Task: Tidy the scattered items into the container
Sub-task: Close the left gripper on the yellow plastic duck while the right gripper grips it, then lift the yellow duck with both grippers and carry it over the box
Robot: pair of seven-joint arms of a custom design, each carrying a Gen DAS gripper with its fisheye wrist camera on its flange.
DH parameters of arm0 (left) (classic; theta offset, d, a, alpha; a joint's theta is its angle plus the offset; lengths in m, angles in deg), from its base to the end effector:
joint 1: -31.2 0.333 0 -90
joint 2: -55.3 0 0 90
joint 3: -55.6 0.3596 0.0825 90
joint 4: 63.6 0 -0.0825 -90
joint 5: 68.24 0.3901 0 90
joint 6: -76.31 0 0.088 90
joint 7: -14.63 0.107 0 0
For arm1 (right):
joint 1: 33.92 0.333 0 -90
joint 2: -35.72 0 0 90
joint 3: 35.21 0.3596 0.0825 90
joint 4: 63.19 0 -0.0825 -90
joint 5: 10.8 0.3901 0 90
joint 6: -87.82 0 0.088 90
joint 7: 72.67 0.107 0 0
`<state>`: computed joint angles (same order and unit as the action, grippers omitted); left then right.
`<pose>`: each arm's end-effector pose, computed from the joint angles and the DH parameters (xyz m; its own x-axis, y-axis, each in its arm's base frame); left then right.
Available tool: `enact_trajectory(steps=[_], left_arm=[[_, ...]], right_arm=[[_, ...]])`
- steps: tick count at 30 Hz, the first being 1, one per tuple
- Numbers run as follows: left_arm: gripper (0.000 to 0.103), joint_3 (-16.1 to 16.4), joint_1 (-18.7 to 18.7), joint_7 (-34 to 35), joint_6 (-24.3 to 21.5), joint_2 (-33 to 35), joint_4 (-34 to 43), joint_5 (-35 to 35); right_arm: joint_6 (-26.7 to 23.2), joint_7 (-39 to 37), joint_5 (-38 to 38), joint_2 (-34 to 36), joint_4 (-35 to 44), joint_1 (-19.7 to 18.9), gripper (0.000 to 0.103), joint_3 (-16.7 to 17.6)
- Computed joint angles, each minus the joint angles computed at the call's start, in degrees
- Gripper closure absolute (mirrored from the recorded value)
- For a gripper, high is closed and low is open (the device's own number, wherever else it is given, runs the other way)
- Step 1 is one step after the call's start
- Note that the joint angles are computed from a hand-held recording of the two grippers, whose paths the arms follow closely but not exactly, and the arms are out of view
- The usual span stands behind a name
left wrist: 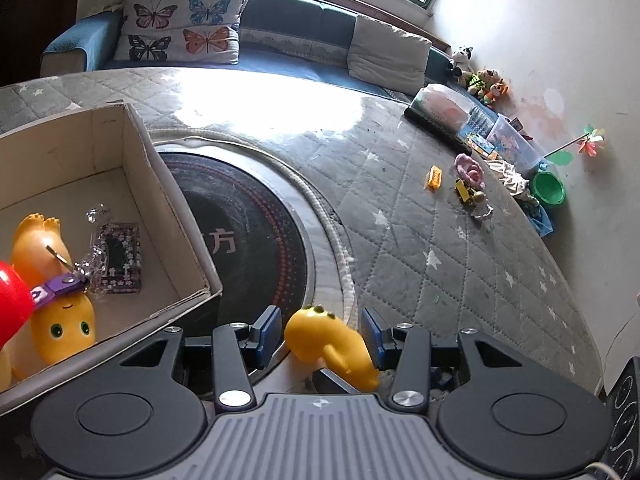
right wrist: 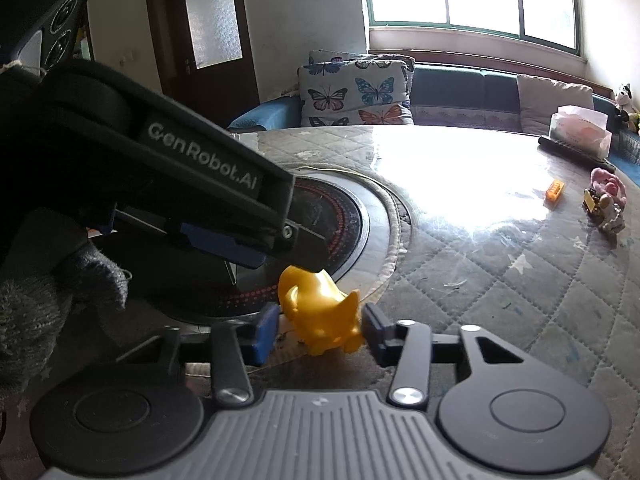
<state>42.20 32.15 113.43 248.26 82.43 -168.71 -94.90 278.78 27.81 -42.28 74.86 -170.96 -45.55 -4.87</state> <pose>0.7062 -0.0986 0.3867 0.0092 -0.9390 0.3437 -0.7861 -0.2192 -0.5779 0.6702 0.2160 0.3226 0.5100 -0.8522 -0.1165 -0.5802 -0.2408 -0.7781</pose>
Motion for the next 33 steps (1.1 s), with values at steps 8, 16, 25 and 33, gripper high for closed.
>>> enact_trajectory(steps=[8, 16, 25, 33], left_arm=[[0.056, 2.3, -1.9, -3.2, -1.5, 1.2, 1.7, 1.8], [0.056, 2.5, -2.2, -5.2, -2.5, 2.1, 2.6, 3.1], [0.056, 1.7, -1.2, -6.5, -3.0, 3.3, 3.9, 2.6], [0.056, 3.3, -2.6, -8.2, -4.8, 4.4, 5.3, 4.4]], right_arm=[[0.5, 0.2, -0.2, -0.6, -0.9, -0.1, 0.061, 0.0], [0.6, 1.1, -1.1, -0.9, -1.4, 0.0, 0.066, -0.5], [0.7, 0.9, -1.0, -0.1, -0.8, -0.5, 0.066, 0.0], [1.2, 1.6, -1.4, 0.3, -0.6, -0.3, 0.066, -0.1]])
